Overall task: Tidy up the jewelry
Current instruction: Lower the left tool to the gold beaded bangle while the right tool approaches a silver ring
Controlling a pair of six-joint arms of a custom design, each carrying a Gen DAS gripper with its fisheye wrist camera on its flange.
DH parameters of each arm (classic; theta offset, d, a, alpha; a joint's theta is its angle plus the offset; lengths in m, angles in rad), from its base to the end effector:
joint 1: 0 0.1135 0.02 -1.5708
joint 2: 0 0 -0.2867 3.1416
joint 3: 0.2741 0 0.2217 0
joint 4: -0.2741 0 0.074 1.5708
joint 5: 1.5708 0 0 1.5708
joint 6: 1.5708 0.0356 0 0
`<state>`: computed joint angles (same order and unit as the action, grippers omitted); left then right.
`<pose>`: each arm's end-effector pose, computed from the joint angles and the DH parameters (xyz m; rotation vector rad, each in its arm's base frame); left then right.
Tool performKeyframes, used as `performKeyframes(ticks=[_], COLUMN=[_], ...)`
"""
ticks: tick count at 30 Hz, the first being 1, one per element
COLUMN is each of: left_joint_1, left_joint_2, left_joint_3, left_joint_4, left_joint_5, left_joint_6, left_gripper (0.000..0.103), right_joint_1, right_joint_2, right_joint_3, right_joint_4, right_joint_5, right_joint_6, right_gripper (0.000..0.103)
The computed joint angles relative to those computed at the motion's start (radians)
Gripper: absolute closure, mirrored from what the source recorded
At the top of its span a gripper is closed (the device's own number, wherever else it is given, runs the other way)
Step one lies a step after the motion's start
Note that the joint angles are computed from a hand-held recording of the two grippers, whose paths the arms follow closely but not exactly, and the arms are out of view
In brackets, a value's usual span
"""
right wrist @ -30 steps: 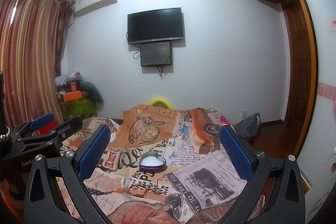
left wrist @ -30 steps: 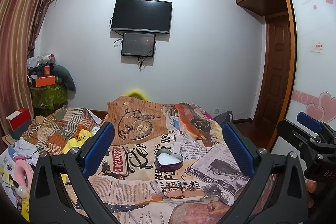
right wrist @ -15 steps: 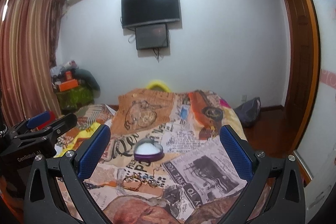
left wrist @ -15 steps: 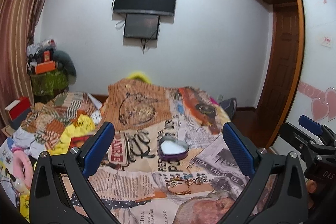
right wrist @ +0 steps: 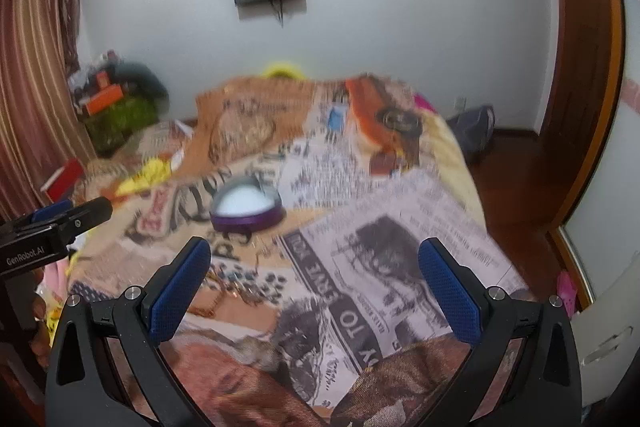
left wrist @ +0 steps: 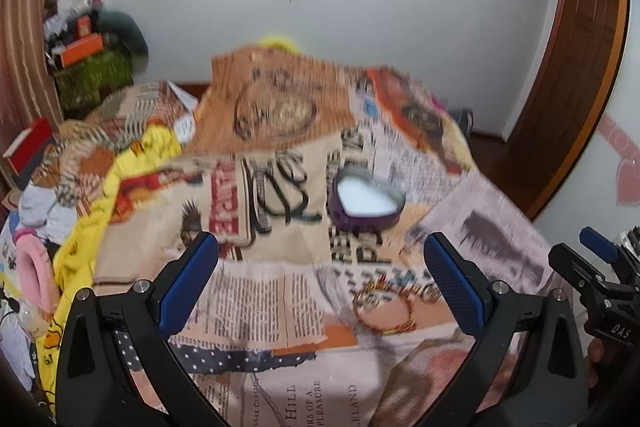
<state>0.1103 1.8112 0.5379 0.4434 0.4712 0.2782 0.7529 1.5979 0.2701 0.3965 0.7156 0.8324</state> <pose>0.2796 0.0147 0.1275 0.4077 2.2804 -0.3704 0.1601 0.1180 0.1264 0.3604 2.1925 -0.0587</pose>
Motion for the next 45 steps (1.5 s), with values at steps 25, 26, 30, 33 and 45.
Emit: performKeyframes(ticks=[25, 26, 30, 33, 45], left_joint_1=[-0.161, -0.161, -0.149, -0.146, -0.144], left_joint_2=[0.33, 0.329, 0.324, 0.322, 0.316], left_joint_3=[0.186, 0.185, 0.184, 0.18, 0.15], left_joint_4=[-0.185, -0.181, -0.187, -0.186, -0.175], left_joint_5=[-0.081, -0.084, -0.086, -0.087, -0.06], left_joint_6=[0.138, 0.14, 0.15, 0.16, 0.221], left_gripper=[0.037, 0.041, 0.057, 0.061, 0.079], right_joint_1=[-0.242, -0.252, -0.27, -0.253, -0.219], right_joint_2=[0.413, 0.42, 0.428, 0.417, 0.416], right_joint_3=[0.019, 0.016, 0.028, 0.04, 0.133], right_joint_4=[0.377, 0.39, 0.4, 0.386, 0.317], right_joint_5=[-0.476, -0.49, -0.532, -0.525, -0.522], right_joint_6=[-0.243, -0.252, -0.267, -0.283, -0.354], right_gripper=[0.042, 0.044, 0.048, 0.051, 0.065])
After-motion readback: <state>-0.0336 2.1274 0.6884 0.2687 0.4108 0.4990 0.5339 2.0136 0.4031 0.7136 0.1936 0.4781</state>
